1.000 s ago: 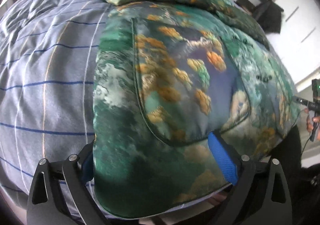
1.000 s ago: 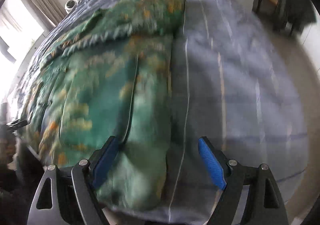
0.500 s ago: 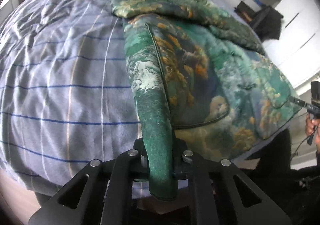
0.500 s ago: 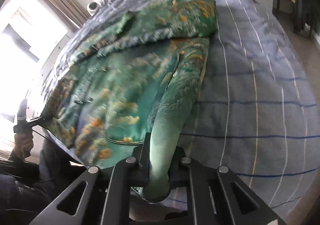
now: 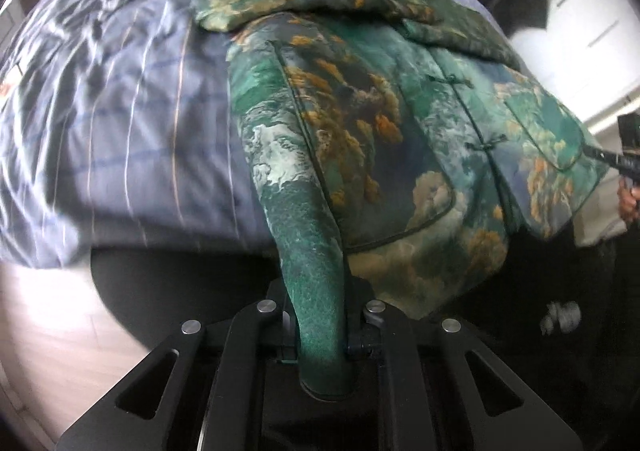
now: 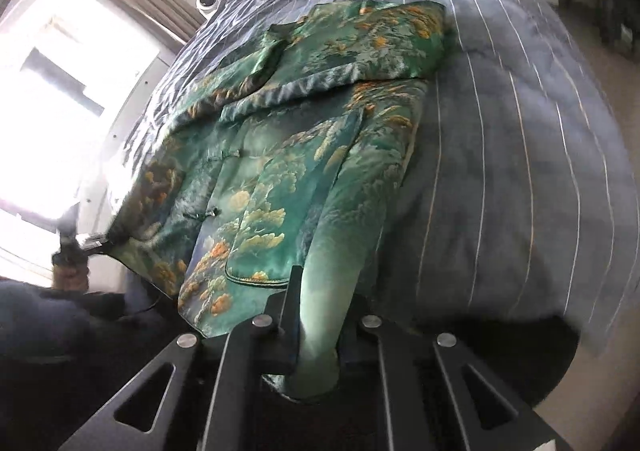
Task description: Fold large clothes
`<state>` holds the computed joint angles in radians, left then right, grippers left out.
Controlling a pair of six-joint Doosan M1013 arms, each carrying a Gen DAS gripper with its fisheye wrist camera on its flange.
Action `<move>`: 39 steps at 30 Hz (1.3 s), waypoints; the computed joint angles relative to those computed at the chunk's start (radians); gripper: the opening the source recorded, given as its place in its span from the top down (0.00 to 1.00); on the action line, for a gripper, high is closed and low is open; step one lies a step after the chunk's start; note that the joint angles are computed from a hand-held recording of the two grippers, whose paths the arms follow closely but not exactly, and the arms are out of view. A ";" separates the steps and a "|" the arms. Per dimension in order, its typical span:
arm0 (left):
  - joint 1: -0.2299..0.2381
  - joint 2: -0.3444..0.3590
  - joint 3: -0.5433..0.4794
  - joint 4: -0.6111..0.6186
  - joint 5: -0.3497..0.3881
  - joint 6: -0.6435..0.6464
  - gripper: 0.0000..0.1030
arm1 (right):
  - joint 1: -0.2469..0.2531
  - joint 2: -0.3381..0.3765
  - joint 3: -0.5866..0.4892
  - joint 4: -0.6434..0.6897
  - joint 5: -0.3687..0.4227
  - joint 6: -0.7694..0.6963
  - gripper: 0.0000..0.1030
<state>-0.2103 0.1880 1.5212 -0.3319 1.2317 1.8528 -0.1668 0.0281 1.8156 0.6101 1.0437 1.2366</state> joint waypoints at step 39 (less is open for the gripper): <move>0.085 0.424 -0.597 -0.225 -0.157 -0.266 0.06 | -0.055 0.421 -0.414 0.465 -0.301 0.075 0.11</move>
<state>-0.1252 0.6122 0.9243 -0.5570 1.0744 1.5863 -0.2222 0.4487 1.4012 1.0752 0.7429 1.3119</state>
